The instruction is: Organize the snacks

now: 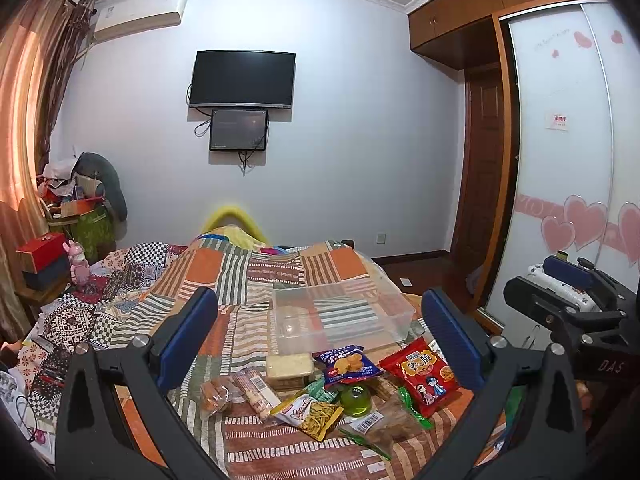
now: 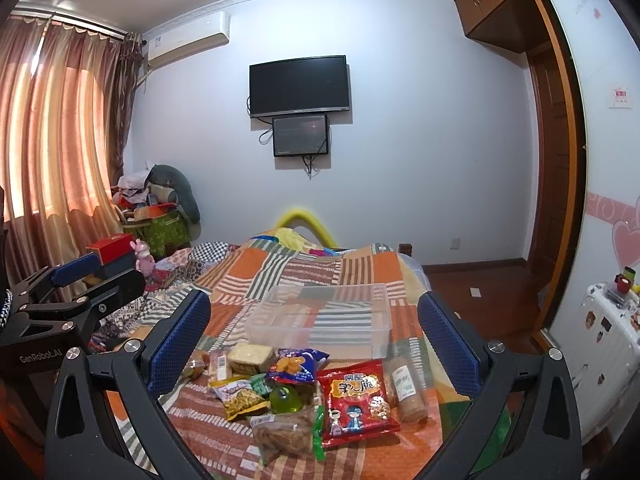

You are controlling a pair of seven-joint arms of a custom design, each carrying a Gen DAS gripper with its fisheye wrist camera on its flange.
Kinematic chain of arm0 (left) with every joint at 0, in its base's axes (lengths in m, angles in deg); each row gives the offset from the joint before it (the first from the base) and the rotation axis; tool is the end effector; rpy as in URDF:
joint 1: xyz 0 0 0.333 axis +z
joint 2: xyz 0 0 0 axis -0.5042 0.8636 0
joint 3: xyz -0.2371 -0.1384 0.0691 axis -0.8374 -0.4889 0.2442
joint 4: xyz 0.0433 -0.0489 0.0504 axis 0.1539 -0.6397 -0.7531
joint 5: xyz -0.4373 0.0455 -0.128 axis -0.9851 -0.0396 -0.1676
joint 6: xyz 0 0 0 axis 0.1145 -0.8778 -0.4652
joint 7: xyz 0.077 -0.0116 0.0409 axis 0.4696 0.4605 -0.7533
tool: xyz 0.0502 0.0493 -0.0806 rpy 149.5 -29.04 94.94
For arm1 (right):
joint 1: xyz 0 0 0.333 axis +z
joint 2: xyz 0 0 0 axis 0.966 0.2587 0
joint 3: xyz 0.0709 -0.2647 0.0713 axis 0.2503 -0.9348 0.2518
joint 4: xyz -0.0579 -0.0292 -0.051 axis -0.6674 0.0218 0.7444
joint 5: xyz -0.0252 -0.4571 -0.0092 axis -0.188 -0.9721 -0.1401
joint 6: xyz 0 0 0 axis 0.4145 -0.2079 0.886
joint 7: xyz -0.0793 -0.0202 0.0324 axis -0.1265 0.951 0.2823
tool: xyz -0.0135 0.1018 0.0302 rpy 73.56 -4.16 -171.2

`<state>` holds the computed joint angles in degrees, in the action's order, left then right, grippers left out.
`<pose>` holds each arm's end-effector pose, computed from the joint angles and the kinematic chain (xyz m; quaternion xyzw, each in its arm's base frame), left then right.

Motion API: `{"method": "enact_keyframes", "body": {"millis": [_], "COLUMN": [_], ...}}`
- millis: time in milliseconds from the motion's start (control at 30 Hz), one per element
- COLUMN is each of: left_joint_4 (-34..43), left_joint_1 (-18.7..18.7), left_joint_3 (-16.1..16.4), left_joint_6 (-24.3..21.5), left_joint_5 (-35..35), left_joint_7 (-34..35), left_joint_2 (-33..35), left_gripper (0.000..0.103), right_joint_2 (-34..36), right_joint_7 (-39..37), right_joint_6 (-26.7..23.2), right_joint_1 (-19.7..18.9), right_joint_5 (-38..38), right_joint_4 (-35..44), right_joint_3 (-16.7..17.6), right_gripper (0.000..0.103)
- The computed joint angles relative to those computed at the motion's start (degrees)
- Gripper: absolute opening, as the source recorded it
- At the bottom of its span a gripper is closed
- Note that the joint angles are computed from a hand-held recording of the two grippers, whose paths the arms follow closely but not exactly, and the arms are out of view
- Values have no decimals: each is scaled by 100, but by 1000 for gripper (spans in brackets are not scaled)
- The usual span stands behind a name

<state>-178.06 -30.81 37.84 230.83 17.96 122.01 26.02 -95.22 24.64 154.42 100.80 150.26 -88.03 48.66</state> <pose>0.4047 -0.1565 0.6663 -0.6017 0.5098 -0.4273 0.4422 0.5374 0.1558 0.5946 -0.6763 0.3951 -0.3065 0.5410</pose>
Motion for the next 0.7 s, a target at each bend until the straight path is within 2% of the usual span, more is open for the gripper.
{"method": "enact_keyframes", "body": {"millis": [700], "left_joint_4": [8], "left_joint_1": [18], "left_joint_3": [-25], "left_joint_6": [-16], "left_joint_5": [-5], "left_joint_7": [-5], "left_joint_2": [-9], "left_gripper": [103], "right_joint_2": [-21], "right_joint_7": [69], "right_joint_6": [-19], "right_joint_1": [25], "right_joint_5": [-58], "right_joint_4": [-15], "right_joint_3": [-12], "right_gripper": [103]}}
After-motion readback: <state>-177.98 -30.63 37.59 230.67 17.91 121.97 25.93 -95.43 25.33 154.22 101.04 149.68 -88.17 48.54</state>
